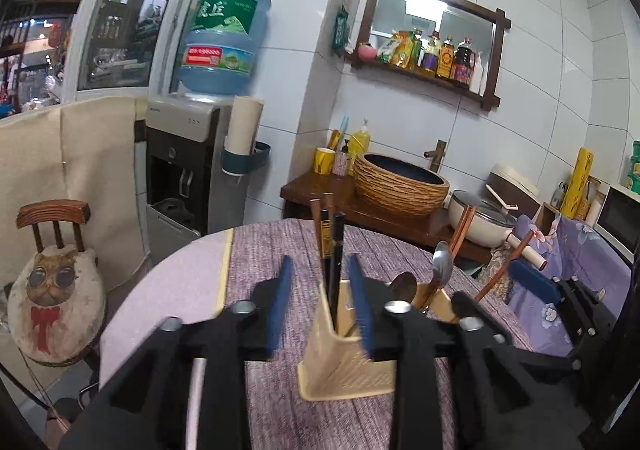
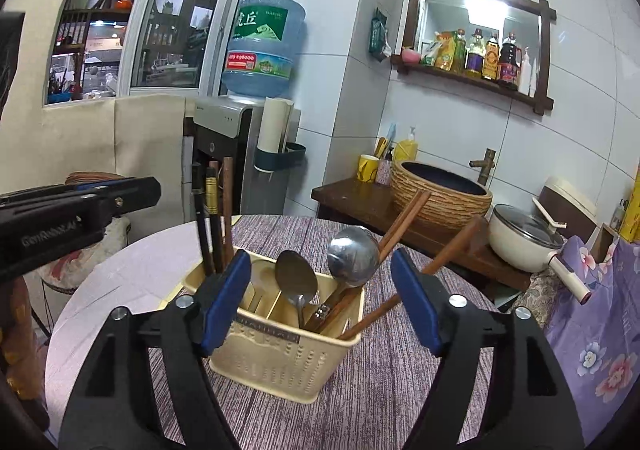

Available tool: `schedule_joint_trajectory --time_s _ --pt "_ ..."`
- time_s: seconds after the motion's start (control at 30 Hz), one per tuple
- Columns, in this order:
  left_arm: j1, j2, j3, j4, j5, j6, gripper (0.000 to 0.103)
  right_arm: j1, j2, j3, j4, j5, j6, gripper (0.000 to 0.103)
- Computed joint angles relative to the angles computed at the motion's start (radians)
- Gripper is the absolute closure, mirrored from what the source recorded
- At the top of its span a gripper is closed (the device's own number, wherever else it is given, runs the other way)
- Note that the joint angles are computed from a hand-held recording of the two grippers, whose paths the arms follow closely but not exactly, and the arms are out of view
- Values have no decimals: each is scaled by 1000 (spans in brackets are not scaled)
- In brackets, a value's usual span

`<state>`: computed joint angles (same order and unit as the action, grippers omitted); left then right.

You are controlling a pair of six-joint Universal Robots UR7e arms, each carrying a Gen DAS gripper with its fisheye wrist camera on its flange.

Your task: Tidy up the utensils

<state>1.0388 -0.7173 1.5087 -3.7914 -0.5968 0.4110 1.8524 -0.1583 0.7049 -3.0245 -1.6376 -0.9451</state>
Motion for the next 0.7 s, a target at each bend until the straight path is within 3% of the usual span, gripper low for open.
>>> schedule_joint_trajectory --time_s 0.13,0.2,0.27,0.57,0.7 --pt "-31 -27 99 -132 21 51 30 -10 -113 208 -107 45 0 15" --pt "-46 -35 143 -184 32 68 13 -15 -159 290 -150 63 0 14" --pt "-63 -37 188 -253 47 85 7 -22 -213 388 -194 82 -3 9" --pt "-122 6 364 -490 139 130 6 -102 -409 775 -312 186 21 6" --pt "-141 47 449 -532 196 62 6 -166 -449 943 -439 246 -20 6"
